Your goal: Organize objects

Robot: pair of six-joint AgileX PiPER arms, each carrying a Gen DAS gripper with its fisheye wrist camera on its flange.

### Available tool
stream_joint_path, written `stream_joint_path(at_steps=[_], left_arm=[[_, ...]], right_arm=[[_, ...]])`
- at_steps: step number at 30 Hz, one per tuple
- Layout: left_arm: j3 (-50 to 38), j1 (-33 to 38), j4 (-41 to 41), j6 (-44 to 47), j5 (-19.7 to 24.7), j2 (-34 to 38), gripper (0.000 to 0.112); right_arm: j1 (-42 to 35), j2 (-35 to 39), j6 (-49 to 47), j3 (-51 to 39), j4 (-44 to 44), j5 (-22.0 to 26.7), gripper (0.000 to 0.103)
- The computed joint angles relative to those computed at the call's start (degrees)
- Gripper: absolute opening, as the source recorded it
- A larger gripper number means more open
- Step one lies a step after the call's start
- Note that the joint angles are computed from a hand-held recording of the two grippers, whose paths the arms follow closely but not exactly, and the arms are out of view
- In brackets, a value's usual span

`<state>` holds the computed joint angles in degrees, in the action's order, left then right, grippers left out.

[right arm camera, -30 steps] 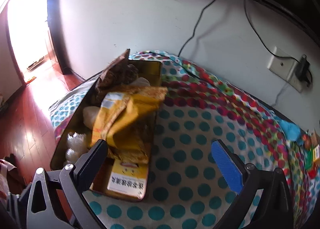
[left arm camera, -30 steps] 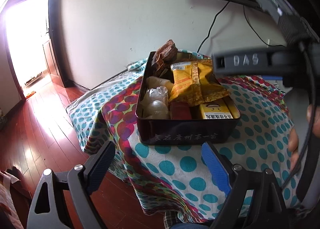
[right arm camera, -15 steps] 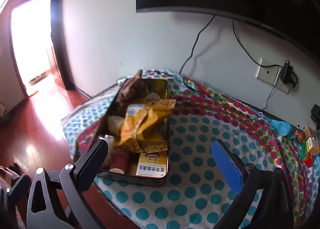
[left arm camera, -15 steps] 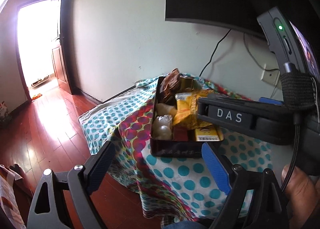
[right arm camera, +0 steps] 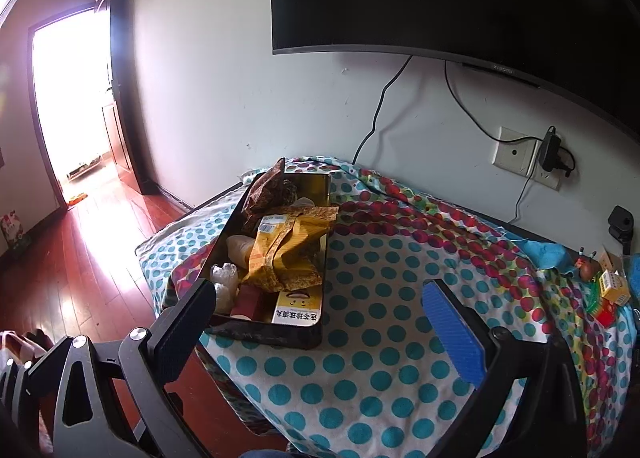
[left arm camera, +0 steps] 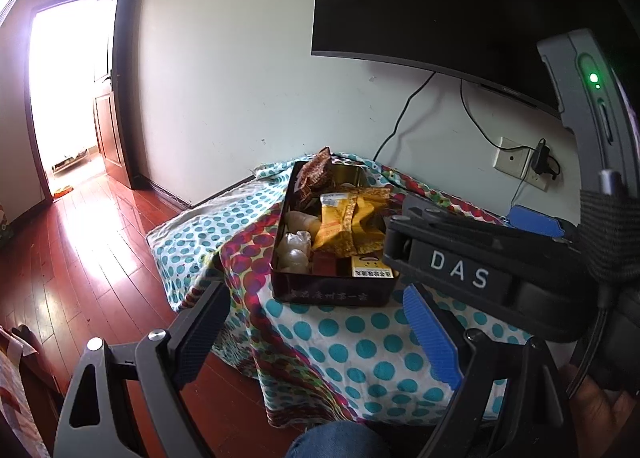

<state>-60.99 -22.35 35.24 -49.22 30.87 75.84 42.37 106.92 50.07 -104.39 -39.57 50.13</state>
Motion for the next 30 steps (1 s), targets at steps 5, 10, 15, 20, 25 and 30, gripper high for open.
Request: stream_joint_path(at_steps=[5, 10, 15, 20, 25, 30], left_arm=[[-0.29, -3.14, 3.84, -4.42, 3.93, -0.65, 0.091], [-0.48, -4.24, 3.44, -4.75, 5.63, -1.31, 0.091], [-1.11, -4.86, 3.63, -5.03, 6.99, -0.65, 0.091], [-1.32, -4.26, 2.21, -3.77, 6.58, 0.30, 0.091], [-0.92, -2.53, -1.10, -0.94, 4.84, 0.42, 0.091], [-0.53, -1.82, -0.23, -2.74, 4.80, 0.13, 0.091]], right_arm=[[0.76, -1.87, 0.37, 2.04, -1.47, 0.23, 0.103], [1.12, -3.22, 1.22, 3.48, -2.48, 0.15, 0.103], [0.98, -3.56, 1.16, 4.09, -2.34, -0.17, 0.103], [0.50, -3.33, 0.83, 4.26, -1.43, -0.75, 0.103], [0.37, -2.39, 0.76, 3.95, -1.33, -1.20, 0.103], [0.79, -1.25, 0.24, 3.02, -1.07, -1.04, 0.103]])
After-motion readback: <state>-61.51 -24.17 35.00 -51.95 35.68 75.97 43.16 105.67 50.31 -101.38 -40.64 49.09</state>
